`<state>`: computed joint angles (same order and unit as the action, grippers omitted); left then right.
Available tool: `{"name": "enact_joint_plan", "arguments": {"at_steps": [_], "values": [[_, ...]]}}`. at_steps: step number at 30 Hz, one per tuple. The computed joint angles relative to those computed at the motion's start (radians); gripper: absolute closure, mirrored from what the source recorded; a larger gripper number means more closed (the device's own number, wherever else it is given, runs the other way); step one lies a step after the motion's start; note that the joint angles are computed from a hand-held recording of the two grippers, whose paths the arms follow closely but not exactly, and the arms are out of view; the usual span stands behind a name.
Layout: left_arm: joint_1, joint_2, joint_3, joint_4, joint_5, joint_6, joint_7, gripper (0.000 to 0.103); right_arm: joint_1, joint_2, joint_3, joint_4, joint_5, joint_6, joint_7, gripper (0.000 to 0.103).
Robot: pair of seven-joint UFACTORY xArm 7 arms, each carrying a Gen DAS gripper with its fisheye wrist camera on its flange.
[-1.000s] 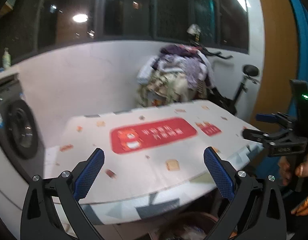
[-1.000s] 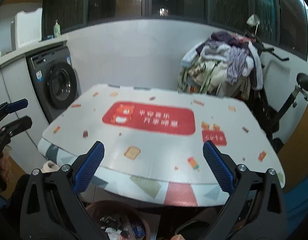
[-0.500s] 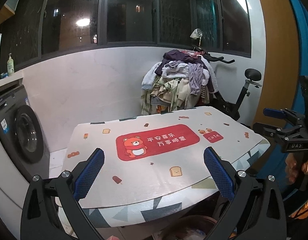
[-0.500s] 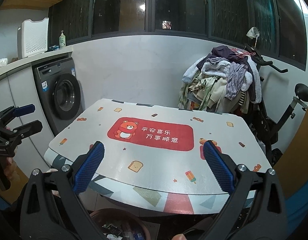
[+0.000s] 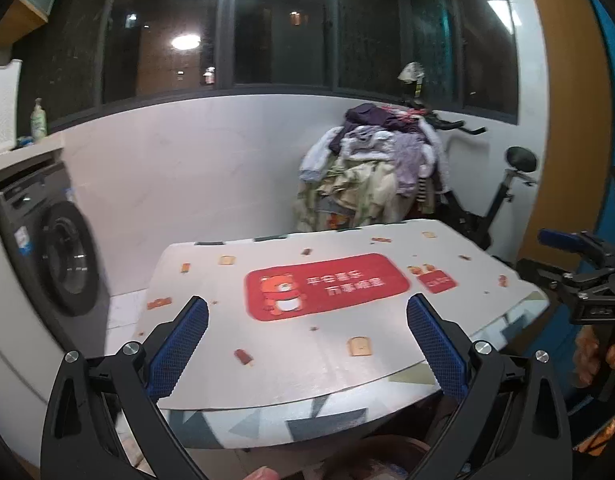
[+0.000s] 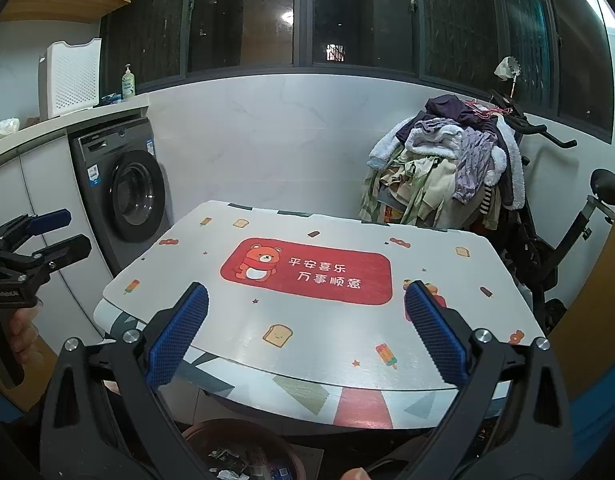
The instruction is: Collect trash
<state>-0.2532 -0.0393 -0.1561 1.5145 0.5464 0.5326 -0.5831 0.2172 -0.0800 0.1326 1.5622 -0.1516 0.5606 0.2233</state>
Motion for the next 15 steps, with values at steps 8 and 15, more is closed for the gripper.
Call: {"name": "enact_joint_plan", "arguments": {"at_steps": [8, 15], "values": [[-0.011, 0.009, -0.004, 0.019, 0.04, 0.044, -0.01, 0.006, 0.0, 0.002, 0.001, 0.004, -0.011, 0.005, 0.008, 0.006], [-0.018, 0.012, -0.002, 0.029, 0.017, 0.061, 0.009, 0.006, 0.001, 0.0, 0.0, 0.002, -0.006, 0.006, 0.002, 0.006]]}}
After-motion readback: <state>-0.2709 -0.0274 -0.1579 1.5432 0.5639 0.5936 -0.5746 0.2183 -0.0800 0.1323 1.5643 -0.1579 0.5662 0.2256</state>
